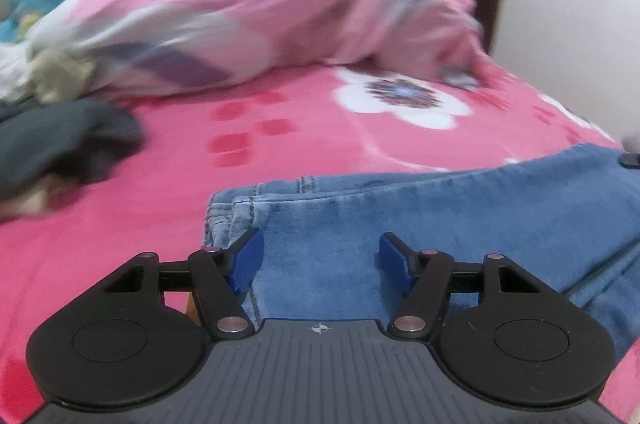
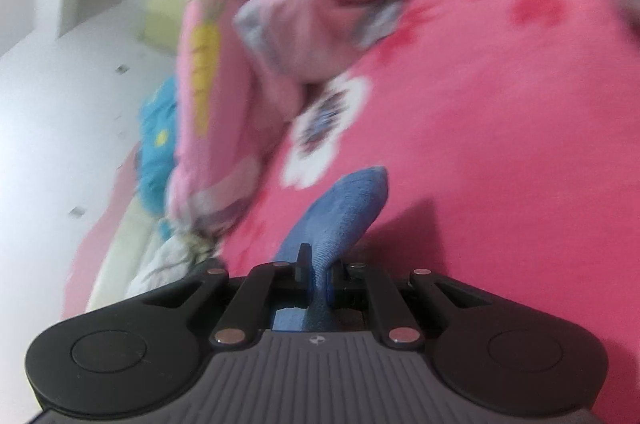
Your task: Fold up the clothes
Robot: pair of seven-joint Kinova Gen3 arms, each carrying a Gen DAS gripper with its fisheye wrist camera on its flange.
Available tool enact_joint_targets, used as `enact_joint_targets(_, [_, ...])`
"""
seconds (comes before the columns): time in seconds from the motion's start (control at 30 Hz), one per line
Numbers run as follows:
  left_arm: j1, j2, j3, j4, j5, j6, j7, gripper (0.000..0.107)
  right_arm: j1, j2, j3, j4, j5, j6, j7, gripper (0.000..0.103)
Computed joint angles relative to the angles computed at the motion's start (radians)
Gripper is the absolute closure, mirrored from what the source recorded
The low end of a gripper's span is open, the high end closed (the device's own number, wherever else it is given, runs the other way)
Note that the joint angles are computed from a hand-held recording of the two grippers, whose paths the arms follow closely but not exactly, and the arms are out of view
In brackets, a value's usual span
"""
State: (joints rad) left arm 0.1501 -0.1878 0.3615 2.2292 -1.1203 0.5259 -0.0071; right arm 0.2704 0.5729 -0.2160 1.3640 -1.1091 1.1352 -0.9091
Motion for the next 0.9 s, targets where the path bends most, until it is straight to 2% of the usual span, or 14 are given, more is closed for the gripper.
enact_joint_targets(0.07, [-0.038,0.021,0.045,0.009,-0.068,-0.009,0.062,0.039,-0.036,-0.017,0.075,0.017,0.035,-0.014,0.009,0.087])
enact_joint_targets(0.1, [-0.044,0.023,0.042,0.016,-0.084,-0.026,0.073,0.039,-0.07,-0.04,0.121,0.049,0.037,-0.044,0.037,0.081])
enact_joint_targets(0.13, [-0.037,0.02,0.019,0.02,-0.084,-0.048,0.069,0.039,-0.101,-0.072,0.167,0.095,0.023,-0.084,0.078,0.08])
enact_joint_targets(0.2, [0.015,-0.006,-0.068,0.025,-0.037,-0.087,0.011,0.04,-0.121,-0.141,0.224,0.187,-0.049,-0.153,0.152,0.078])
enact_joint_targets(0.27, [0.036,-0.035,-0.118,0.025,0.034,-0.111,-0.07,0.04,-0.159,-0.23,0.29,0.28,-0.13,-0.229,0.231,0.078])
enact_joint_targets(0.33, [-0.008,-0.06,-0.093,0.028,0.074,-0.123,-0.102,0.039,-0.239,-0.322,0.364,0.359,-0.198,-0.296,0.312,0.078])
enact_joint_targets(0.4, [-0.042,-0.067,-0.073,0.032,0.077,-0.135,-0.089,0.039,-0.331,-0.374,0.419,0.383,-0.204,-0.317,0.354,0.078])
enact_joint_targets(0.5, [-0.097,-0.064,-0.047,0.041,0.09,-0.166,-0.077,0.039,-0.47,-0.361,0.427,0.347,-0.104,-0.35,0.336,0.079])
enact_joint_targets(0.57, [-0.151,-0.064,0.007,0.047,0.058,-0.172,-0.046,0.039,-0.563,-0.328,0.424,0.322,-0.022,-0.421,0.297,0.08])
enact_joint_targets(0.6, [-0.174,-0.067,0.026,0.052,0.049,-0.18,-0.039,0.039,-0.609,-0.301,0.44,0.31,0.018,-0.461,0.277,0.081])
enact_joint_targets(0.63, [-0.188,-0.072,0.031,0.057,0.051,-0.194,-0.045,0.039,-0.656,-0.273,0.459,0.295,0.059,-0.502,0.241,0.088])
enact_joint_targets(0.73, [-0.203,-0.089,0.02,0.067,0.092,-0.226,-0.102,0.039,-0.775,-0.273,0.533,0.309,0.165,-0.609,0.119,0.086])
enact_joint_targets(0.8, [-0.184,-0.11,-0.016,0.071,0.155,-0.241,-0.163,0.039,-0.777,-0.356,0.512,0.358,0.192,-0.638,0.063,0.082])
enact_joint_targets(0.9, [-0.195,-0.161,-0.025,0.083,0.228,-0.241,-0.198,0.039,-0.678,-0.495,0.381,0.455,0.162,-0.666,0.101,0.081])
